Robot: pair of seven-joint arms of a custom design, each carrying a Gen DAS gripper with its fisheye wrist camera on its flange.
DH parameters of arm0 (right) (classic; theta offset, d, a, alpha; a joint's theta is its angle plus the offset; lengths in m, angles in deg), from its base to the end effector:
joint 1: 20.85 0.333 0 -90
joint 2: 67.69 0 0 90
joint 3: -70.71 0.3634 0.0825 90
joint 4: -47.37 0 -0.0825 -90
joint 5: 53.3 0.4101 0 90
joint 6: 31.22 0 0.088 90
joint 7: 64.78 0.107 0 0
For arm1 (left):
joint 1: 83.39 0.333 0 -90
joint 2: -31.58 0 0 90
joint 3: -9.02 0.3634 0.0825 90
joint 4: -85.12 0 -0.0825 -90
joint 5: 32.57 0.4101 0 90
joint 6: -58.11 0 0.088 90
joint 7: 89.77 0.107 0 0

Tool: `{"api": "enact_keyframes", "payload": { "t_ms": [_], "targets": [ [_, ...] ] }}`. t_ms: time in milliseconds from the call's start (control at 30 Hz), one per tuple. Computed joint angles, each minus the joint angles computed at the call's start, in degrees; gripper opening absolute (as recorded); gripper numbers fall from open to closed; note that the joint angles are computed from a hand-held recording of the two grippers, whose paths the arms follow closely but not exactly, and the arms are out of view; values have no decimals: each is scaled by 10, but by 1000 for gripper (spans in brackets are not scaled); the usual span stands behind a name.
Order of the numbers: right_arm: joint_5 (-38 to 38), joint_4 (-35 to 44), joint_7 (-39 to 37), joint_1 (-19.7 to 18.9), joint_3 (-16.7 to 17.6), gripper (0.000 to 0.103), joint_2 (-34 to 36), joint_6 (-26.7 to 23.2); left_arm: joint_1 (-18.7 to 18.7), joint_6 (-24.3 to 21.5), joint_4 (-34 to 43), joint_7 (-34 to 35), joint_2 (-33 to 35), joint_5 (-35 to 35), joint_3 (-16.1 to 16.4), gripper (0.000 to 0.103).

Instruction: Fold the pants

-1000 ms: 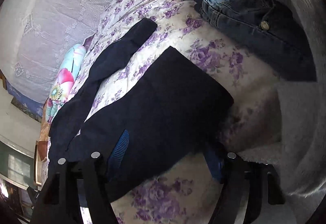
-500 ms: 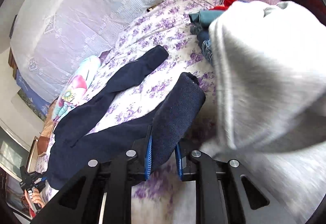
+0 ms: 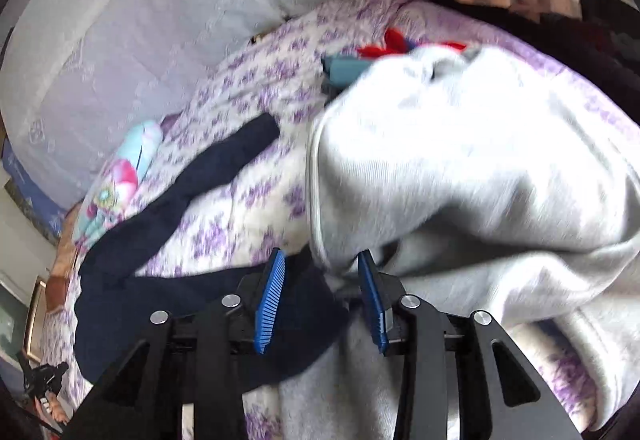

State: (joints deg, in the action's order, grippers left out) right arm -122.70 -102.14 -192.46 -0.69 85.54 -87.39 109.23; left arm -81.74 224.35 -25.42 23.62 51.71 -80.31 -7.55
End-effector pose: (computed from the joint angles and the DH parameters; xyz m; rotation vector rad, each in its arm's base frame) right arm 0.3524 0.2469 0.4102 -0.7213 2.2295 -0.7280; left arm 0.6795 -0.1166 0.3950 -2.1472 1.8708 -1.1313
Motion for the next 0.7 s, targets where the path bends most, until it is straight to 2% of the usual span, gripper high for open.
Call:
{"api": "enact_keyframes", "payload": {
  "t_ms": [33, 67, 100, 133, 167, 200, 233, 267, 300, 333, 367, 400, 433, 500, 533, 567, 600, 700],
  "targets": [
    [-36, 4, 20, -5, -15, 47, 3, 22, -2, -11, 15, 13, 7, 3, -9, 17],
    [-63, 19, 33, -13, -28, 56, 19, 41, -6, -24, 35, 18, 17, 7, -15, 40],
    [-84, 41, 39, -29, -32, 64, 42, 51, -13, -35, 58, 19, 31, 10, -20, 54],
    [-84, 62, 33, -35, -41, 78, 67, 49, -22, -47, 85, 17, 49, 18, -23, 55],
    [-72, 88, 21, -50, -42, 84, 98, 40, -35, -54, 109, 7, 66, 32, -20, 55],
    [-81, 106, 31, -52, -55, 85, 123, 35, -52, -63, 141, -13, 87, 55, -12, 55],
    [-129, 120, 76, -63, -66, 81, 143, 57, -68, -73, 173, -37, 109, 76, -3, 55],
    [-176, 134, 109, -54, -92, 56, 155, 84, -82, -82, 206, -64, 132, 95, 4, 55],
    [-183, 156, 101, -42, -108, 45, 175, 78, -94, -93, 241, -91, 158, 116, 13, 56],
    [-151, 173, 54, -32, -105, 44, 180, 40, -105, -104, 274, -117, 183, 140, 23, 56],
    [-134, 188, 13, -21, -99, 50, 183, -3, -121, -112, 306, -148, 207, 169, 41, 56],
    [-129, 202, -12, -21, -94, 60, 188, -15, -132, -112, 323, -175, 224, 192, 56, 56],
    [-133, 209, -21, -15, -107, 76, 192, -2, -136, -107, 340, -190, 244, 209, 61, 56],
    [-154, 226, -3, -30, -119, 77, 211, 63, -109, -88, 344, -170, 260, 203, 25, 57],
    [-153, 243, -4, -29, -135, 77, 232, 97, -92, -82, 340, -155, 258, 194, 1, 61],
    [-149, 264, -9, -35, -145, 77, 259, 133, -74, -68, 335, -126, 259, 177, -24, 72],
    [-136, 288, -23, -42, -155, 77, 289, 169, -71, -63, 335, -125, 263, 179, -29, 74],
    [-35, 352, -87, -58, -179, 77, 378, 254, -88, -64, 341, -143, 266, 197, -9, 74]
  ]
}}
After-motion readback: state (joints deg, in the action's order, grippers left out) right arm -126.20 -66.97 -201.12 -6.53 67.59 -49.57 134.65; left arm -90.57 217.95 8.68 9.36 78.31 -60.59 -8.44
